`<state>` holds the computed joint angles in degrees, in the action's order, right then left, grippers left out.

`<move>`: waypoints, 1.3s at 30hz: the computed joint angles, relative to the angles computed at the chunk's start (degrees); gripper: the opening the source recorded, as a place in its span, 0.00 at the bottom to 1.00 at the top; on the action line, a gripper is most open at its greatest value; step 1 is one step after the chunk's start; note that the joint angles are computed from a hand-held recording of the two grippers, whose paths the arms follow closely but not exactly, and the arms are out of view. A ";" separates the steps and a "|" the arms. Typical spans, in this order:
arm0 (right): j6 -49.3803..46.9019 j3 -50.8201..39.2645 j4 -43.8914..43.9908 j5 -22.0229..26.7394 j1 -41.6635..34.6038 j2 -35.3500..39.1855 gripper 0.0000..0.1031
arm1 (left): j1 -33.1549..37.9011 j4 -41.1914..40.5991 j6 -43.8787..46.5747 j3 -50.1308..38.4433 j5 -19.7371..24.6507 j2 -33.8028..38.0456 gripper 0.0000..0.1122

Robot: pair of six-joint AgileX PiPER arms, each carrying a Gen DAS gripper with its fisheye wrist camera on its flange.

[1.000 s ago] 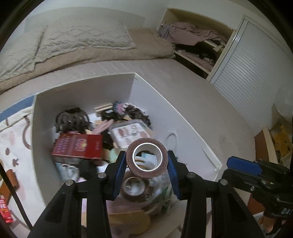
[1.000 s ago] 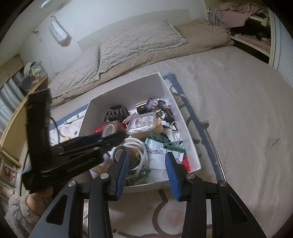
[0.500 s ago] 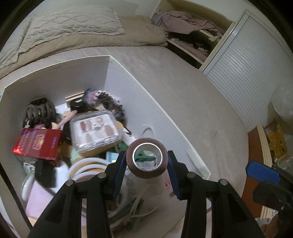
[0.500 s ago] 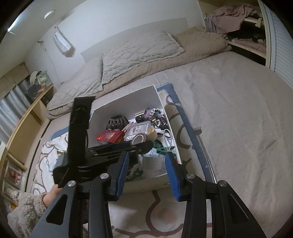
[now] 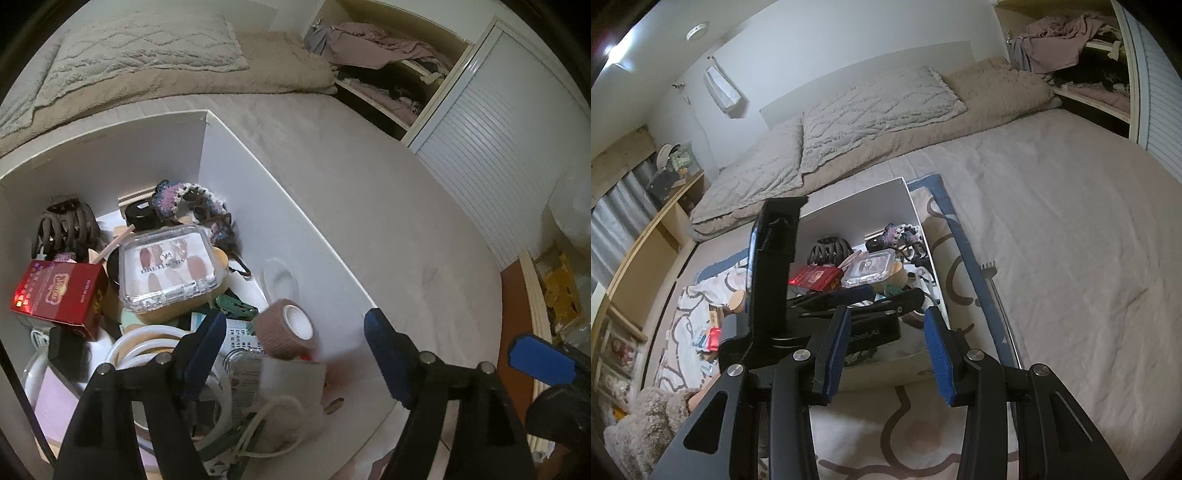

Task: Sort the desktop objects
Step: 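Lower the brown tape roll into the shoebox and open the left tool, then raise both tools out of the shoebox toward the remaining scattered items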

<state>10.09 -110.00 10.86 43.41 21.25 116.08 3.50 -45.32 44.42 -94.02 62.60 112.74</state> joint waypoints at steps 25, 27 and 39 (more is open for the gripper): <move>15.58 -2.67 -18.90 0.50 3.35 0.03 0.40 | 9.08 1.91 4.98 3.16 -0.97 -10.57 0.71; 17.32 -2.87 -21.15 0.67 4.00 0.09 0.40 | 10.14 1.82 5.52 2.79 0.00 -10.78 0.71; 23.85 -2.46 -33.64 1.68 8.83 0.18 1.00 | 16.83 -1.24 10.02 3.01 1.85 -13.10 0.88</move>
